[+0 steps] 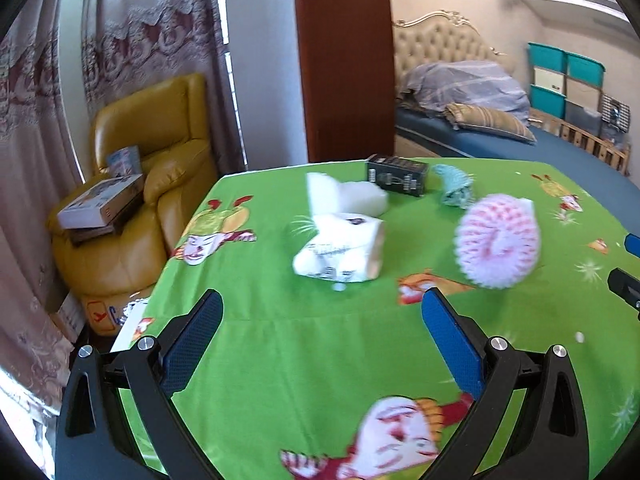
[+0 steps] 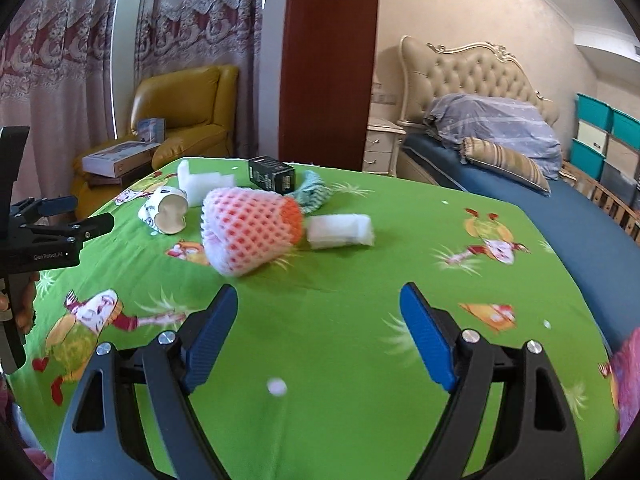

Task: Collect trash
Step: 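Return both tools from the wastebasket to the table, then grasp the white printed paper bag with the left tool while the right tool grasps a rolled white tissue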

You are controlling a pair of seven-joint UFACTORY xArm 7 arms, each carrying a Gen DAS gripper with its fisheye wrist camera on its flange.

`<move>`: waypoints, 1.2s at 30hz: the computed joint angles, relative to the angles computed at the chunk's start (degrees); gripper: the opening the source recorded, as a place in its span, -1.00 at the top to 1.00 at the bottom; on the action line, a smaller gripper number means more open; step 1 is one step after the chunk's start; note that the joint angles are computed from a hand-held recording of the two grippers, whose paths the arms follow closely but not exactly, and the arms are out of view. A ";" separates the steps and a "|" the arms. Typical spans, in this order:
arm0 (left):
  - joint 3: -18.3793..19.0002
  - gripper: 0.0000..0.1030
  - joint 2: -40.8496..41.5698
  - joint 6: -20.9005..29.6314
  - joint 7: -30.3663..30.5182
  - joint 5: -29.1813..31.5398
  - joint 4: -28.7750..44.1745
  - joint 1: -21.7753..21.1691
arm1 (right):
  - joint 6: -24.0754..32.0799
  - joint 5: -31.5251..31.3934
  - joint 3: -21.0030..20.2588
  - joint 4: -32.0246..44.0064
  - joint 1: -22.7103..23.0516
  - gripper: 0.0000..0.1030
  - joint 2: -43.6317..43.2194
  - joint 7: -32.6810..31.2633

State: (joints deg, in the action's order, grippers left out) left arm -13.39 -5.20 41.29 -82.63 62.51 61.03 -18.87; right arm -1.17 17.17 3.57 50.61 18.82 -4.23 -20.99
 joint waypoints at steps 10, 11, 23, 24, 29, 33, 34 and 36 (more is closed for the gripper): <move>3.21 -0.84 7.54 -2.94 9.18 -9.56 7.21 0.37 | 8.62 -15.81 0.15 17.50 -5.52 -0.56 14.13 13.65; 3.67 -0.84 8.03 -3.01 9.78 -10.49 7.66 0.07 | 9.82 -15.71 0.75 19.32 -6.45 -0.56 15.63 13.07; 8.90 -0.84 17.85 -1.20 17.70 -19.59 18.73 -3.30 | 28.59 -12.12 4.94 42.23 -10.25 -0.56 31.43 1.95; 9.37 -0.84 18.01 -1.68 17.22 -19.28 18.64 -3.59 | 29.07 -11.76 5.21 42.92 -10.25 -0.56 31.86 0.89; 10.42 -0.84 19.08 -4.78 17.97 -20.16 18.58 -3.94 | 34.49 -10.13 5.97 51.42 -10.14 -0.55 36.88 -4.20; 11.08 -0.84 19.10 -6.61 18.34 -20.92 18.36 -4.10 | 37.50 -7.77 6.85 54.61 -10.44 -0.32 38.70 -7.37; 11.20 -0.84 18.99 -6.99 18.23 -21.01 18.17 -4.11 | 37.11 -6.80 7.25 53.35 -10.83 -0.24 37.96 -8.43; 11.13 -0.84 19.43 -6.45 18.96 -22.25 18.65 -4.01 | 37.57 -5.41 7.48 53.22 -11.17 -0.11 37.70 -9.66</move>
